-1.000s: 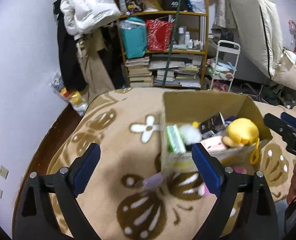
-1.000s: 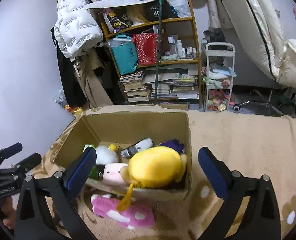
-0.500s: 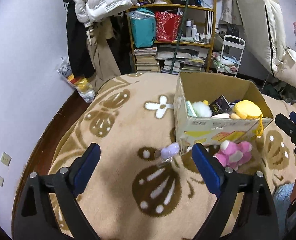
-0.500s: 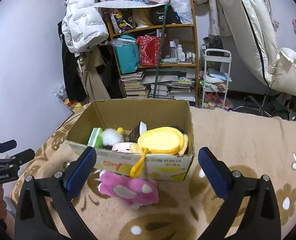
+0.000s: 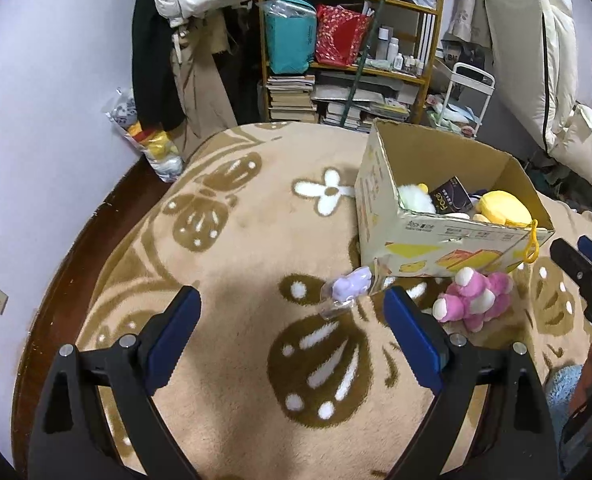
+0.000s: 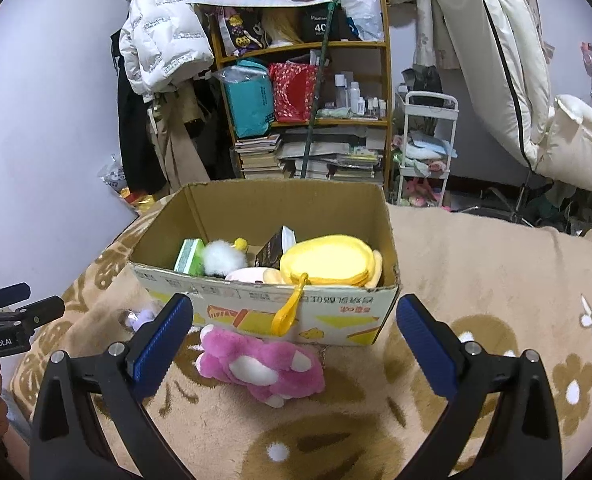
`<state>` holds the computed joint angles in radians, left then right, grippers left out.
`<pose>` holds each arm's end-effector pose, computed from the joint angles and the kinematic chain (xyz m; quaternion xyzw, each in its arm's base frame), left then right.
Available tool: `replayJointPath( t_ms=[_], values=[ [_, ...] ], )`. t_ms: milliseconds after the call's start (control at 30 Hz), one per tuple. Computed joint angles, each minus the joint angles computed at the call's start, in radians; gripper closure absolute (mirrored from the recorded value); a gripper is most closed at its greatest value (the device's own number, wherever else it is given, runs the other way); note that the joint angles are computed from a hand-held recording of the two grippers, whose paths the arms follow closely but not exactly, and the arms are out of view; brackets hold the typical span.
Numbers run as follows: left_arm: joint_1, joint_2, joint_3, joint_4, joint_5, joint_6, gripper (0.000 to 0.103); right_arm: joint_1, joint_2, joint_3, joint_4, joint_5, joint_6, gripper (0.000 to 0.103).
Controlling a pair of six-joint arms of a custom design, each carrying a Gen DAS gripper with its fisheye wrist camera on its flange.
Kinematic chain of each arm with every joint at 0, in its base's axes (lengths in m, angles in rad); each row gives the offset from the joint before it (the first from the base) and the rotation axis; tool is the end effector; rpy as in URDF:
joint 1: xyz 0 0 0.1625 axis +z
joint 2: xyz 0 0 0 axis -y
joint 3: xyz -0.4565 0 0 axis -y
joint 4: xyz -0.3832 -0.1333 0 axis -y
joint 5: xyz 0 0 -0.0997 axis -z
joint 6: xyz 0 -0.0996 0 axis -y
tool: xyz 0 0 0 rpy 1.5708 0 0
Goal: Organize soft objects
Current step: 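Withdraw both open tools and move toward the purple bagged plush and pink plush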
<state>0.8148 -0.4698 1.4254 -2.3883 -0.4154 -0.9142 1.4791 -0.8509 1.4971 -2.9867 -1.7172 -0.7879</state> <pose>-0.3316 -0.6789 0.0027 -0.0285 0.8361 -0.3651 0.4085 0.0499 -0.7548 0.2736 0.2895 -0.8783 0.3099 0.2207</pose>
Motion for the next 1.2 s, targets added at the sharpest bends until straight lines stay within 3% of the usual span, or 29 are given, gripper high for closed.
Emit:
replayJointPath(
  t_ms=[200,500,1200],
  values=[
    [0.025,0.032,-0.035,-0.111,-0.042,0.132,0.011,-0.004,0.026,-0.012,0.013,-0.026,-0.004,0.0],
    [0.059,0.091,-0.132,-0.054,-0.073,0.191,0.011,-0.011,0.067,-0.051,0.053,-0.052,0.016,0.0],
    [0.125,0.189,-0.26,-0.111,-0.169,0.37,0.011,-0.031,0.149,-0.15,0.183,-0.099,0.078,0.0]
  ],
)
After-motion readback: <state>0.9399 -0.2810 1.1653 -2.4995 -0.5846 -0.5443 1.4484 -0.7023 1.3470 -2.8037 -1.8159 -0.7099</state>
